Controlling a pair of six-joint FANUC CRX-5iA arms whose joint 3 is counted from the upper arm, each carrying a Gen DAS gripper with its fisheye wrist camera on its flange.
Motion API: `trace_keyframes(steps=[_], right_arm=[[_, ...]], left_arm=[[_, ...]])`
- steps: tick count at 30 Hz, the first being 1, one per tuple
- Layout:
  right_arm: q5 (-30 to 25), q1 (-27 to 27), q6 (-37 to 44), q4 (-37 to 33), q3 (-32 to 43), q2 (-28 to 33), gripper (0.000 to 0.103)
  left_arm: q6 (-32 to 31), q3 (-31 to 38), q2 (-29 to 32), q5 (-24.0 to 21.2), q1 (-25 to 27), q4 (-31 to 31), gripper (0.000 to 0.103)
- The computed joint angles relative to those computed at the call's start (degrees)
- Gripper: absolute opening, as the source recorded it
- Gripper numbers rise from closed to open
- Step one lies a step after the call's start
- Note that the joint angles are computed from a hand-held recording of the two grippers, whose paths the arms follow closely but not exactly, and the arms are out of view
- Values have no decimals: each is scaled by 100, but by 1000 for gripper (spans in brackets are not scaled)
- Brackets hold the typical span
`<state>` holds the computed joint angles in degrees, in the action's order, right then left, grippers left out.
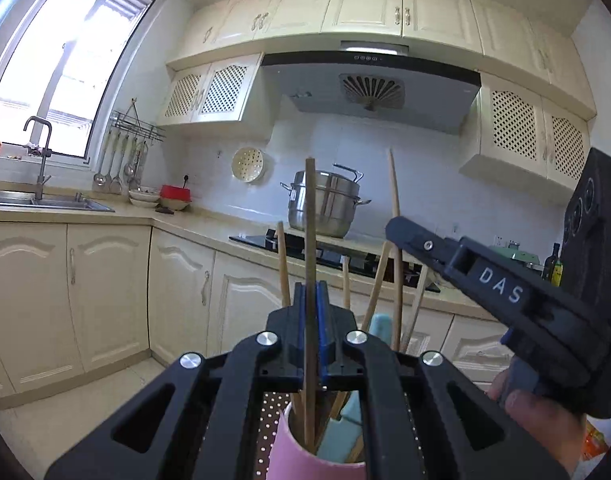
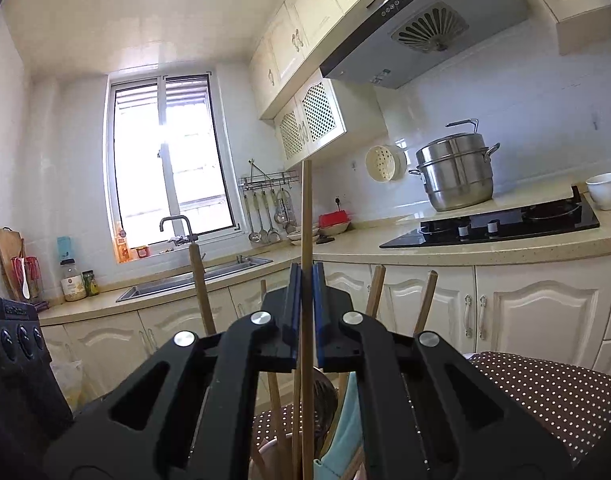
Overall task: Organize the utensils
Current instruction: 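Lift the chopstick above the pink cup with the left tool while the right tool lifts its chopstick, then lower the chopsticks into the pink cup and open both tools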
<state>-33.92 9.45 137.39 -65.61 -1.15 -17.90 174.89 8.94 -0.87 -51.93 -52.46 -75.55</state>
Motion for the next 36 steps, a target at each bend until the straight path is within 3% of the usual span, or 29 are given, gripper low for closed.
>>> trace_keyframes(steps=[11, 12, 13, 14, 29, 36], right_arm=[[211, 378, -681, 1044, -363, -432, 6], [267, 451, -765, 1200, -421, -492, 6], [280, 479, -813, 1281, -457, -532, 6], [267, 498, -891, 1373, -488, -574, 6], [524, 1186, -2136, 2966, -977, -991, 6], [588, 1473, -2667, 3599, -1158, -1054, 6]], left_arm=[[-452, -85, -203, -197, -20, 584, 9], [-491, -69, -207, -216, -24, 630, 20], [-515, -42, -208, -242, -36, 666, 41], [-484, -22, -205, -325, -80, 641, 47], [-730, 491, -94, -2315, -596, 708, 54], [-913, 683, 45, -2798, -811, 543, 56]])
